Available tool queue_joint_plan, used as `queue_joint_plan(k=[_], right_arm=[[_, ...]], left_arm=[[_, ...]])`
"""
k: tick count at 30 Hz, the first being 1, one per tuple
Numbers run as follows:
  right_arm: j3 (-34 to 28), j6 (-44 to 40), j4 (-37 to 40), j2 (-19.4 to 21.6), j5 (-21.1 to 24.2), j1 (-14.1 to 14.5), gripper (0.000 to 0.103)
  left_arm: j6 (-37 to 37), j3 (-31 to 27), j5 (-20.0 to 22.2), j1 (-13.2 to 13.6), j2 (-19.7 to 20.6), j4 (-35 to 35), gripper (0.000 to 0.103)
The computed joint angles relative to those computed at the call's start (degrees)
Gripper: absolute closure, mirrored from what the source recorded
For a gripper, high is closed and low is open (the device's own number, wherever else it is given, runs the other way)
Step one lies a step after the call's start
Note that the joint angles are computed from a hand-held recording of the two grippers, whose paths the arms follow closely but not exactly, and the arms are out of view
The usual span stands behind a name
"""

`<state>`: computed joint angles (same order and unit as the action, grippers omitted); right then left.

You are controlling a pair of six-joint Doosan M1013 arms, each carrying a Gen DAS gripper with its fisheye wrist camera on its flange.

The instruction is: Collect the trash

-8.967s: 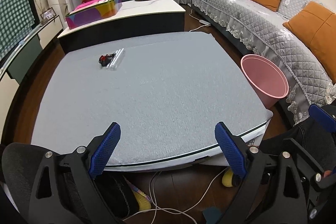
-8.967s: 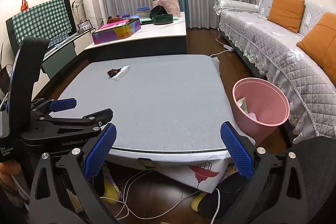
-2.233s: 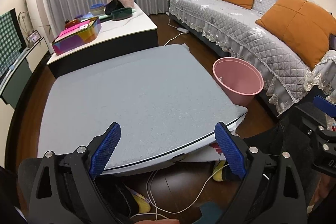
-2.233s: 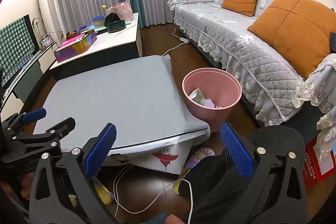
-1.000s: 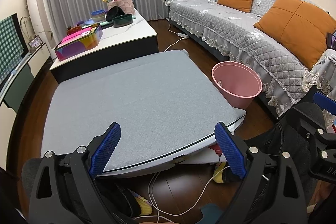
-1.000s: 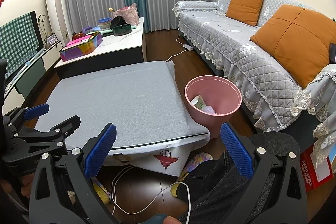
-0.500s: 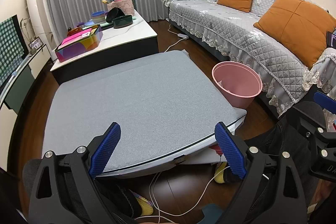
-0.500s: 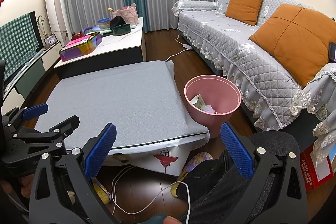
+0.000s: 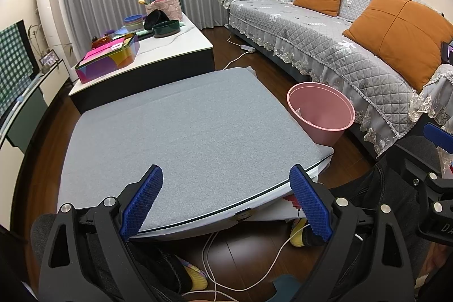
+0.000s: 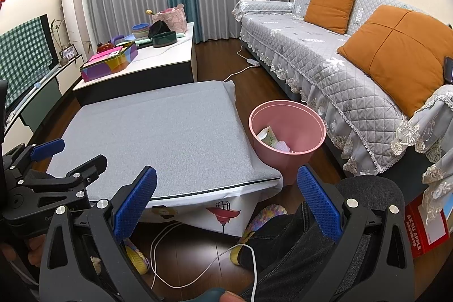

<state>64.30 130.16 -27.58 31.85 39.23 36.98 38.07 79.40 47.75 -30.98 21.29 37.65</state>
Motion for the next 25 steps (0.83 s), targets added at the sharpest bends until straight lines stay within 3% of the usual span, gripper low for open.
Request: queue_joint_plan(k=[25], right_arm=[[0.19,-0.16,0.18,-0.04,-0.10,0.01,0.005]], left_arm=[[1.16,0.86,-1.31,0.61,-0.66,0.05,0.015]])
